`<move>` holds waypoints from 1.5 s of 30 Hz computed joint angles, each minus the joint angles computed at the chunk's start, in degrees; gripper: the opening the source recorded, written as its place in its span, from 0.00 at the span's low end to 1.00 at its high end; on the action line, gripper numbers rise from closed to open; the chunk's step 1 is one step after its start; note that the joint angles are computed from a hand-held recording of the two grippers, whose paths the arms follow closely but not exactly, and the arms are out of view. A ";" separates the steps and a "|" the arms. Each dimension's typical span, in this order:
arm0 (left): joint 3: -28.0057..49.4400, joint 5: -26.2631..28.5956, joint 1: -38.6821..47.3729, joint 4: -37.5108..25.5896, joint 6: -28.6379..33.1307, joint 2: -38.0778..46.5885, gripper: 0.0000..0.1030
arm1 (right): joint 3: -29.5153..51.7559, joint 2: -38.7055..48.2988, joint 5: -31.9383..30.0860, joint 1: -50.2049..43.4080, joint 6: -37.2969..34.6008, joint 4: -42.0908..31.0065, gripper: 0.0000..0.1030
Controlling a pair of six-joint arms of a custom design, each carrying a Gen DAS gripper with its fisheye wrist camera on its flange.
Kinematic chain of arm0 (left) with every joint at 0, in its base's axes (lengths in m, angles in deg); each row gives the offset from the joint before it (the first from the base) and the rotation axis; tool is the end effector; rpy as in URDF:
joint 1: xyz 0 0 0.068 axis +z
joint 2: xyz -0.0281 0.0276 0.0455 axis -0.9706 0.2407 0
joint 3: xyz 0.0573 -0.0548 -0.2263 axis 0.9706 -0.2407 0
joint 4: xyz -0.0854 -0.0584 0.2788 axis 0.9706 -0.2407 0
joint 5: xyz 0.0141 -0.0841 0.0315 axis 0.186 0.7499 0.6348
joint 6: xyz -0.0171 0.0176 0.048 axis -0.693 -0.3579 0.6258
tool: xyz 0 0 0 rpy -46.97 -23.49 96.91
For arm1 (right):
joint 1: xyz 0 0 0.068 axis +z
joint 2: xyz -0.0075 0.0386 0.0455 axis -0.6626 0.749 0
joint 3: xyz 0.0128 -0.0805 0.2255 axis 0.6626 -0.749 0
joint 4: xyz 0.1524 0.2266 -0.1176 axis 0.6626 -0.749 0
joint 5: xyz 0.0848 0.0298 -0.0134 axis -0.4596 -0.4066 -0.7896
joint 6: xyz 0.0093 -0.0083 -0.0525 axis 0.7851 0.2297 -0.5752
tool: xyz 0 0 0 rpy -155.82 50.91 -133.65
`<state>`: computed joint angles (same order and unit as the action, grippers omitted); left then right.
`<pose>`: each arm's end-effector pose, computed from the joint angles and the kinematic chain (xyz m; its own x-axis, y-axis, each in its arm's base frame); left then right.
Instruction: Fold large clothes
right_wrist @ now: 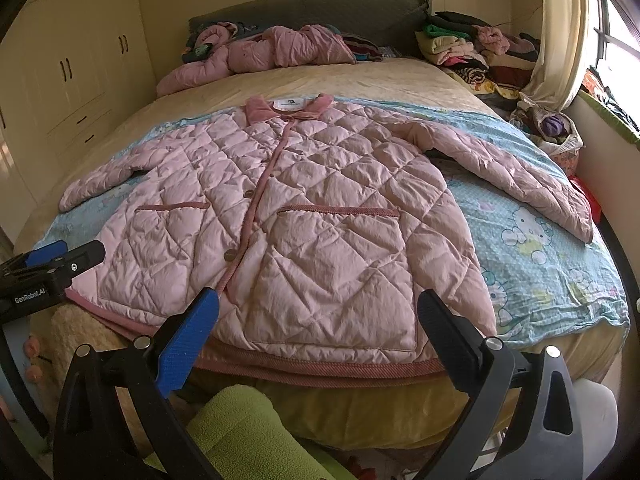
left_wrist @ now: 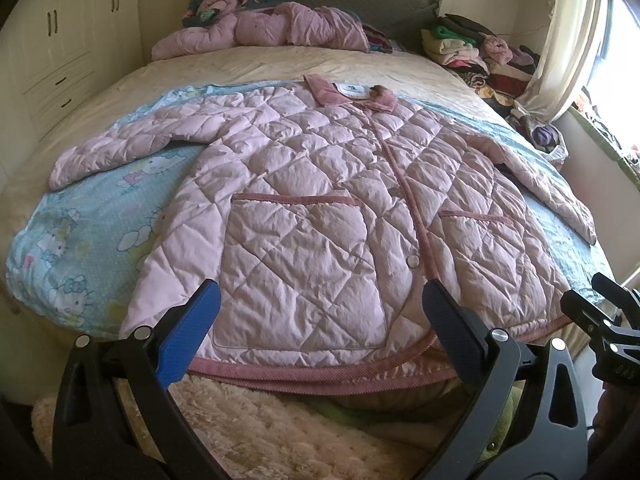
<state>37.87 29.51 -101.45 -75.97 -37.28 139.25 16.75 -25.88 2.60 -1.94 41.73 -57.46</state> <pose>0.2402 -0.1096 0.2501 -0.7360 0.0918 -0.6707 0.1916 0.9785 -0.0763 0.1792 0.1300 0.3048 -0.7313 0.1388 -0.6677 0.0652 0.9888 0.1340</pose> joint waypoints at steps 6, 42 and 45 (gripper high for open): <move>0.02 -0.06 -0.05 -0.04 -0.08 0.02 0.92 | 0.17 0.08 0.69 0.48 0.30 -0.32 0.96; 11.02 -2.85 -1.35 0.27 0.33 11.91 0.92 | 5.70 7.65 -2.47 -5.94 -6.53 5.62 0.96; 13.91 -2.24 -0.19 0.65 1.10 14.81 0.92 | 7.51 9.99 -3.88 -7.79 -7.97 7.42 0.96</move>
<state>51.77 27.26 -101.64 -75.32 -36.18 154.06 24.26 -15.89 -1.28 -9.73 33.76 -50.04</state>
